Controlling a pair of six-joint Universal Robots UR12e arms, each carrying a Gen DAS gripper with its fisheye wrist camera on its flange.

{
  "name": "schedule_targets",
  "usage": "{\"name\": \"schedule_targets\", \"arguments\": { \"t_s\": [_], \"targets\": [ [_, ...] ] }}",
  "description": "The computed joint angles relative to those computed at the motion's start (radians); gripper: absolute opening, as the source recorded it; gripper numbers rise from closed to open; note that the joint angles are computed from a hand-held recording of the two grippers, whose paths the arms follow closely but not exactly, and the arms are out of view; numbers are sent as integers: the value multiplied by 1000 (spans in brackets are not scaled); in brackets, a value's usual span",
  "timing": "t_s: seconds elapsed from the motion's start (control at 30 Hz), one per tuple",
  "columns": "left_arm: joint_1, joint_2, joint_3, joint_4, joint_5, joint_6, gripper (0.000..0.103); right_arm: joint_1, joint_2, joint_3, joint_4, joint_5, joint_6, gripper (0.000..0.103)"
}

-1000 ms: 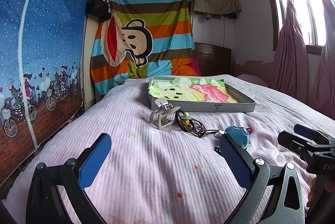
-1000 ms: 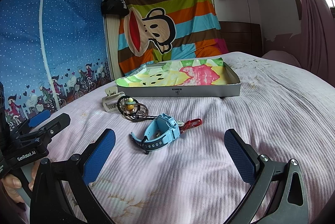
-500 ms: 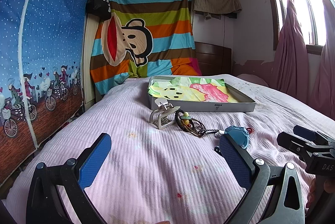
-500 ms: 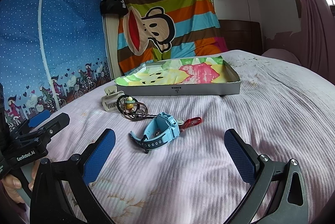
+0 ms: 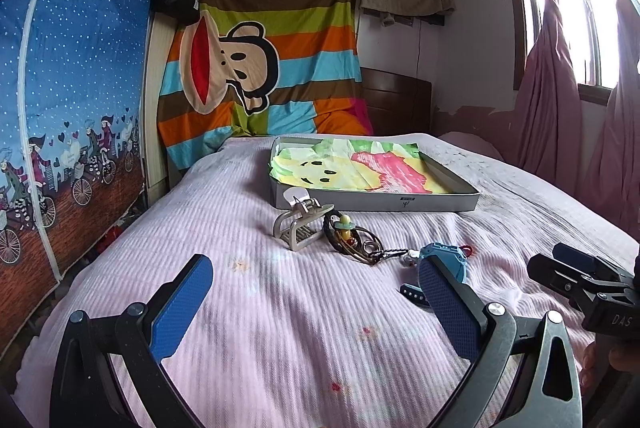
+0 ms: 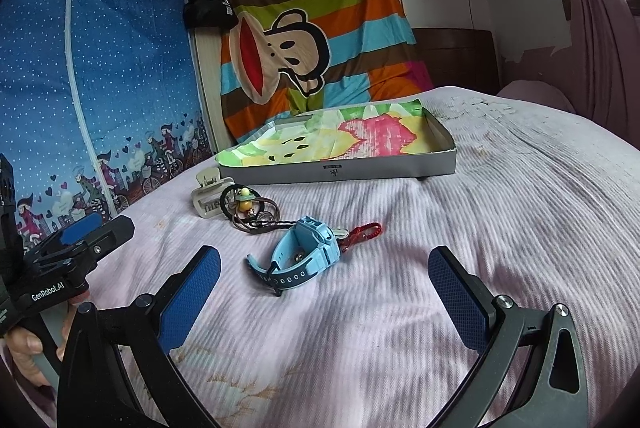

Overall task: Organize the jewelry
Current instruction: 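Grasp the silver claw clip with the left tool while the right tool grasps the blue watch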

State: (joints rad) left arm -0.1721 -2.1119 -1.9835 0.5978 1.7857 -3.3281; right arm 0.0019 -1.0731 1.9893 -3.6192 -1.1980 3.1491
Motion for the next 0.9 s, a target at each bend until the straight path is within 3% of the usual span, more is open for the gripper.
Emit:
{"name": "schedule_targets", "arguments": {
  "t_s": [0.23, 0.33, 0.53, 0.73, 0.9],
  "targets": [
    [17, 7, 36, -93, -48, -1, 103, 0, 5, -53, 84, 29, -28, 100],
    [32, 8, 55, -137, -83, -1, 103, 4, 9, -87, 157, 44, -97, 85],
    [61, 7, 107, -281, -147, 17, 86, 7, 27, -142, 282, 78, -171, 64],
    [72, -2, 161, -438, -152, 38, 78, 11, 62, -201, 393, 114, -194, 51],
    [82, -14, 189, -494, -153, 31, 78, 24, 83, -238, 472, 133, -240, 39]
  ]
}}
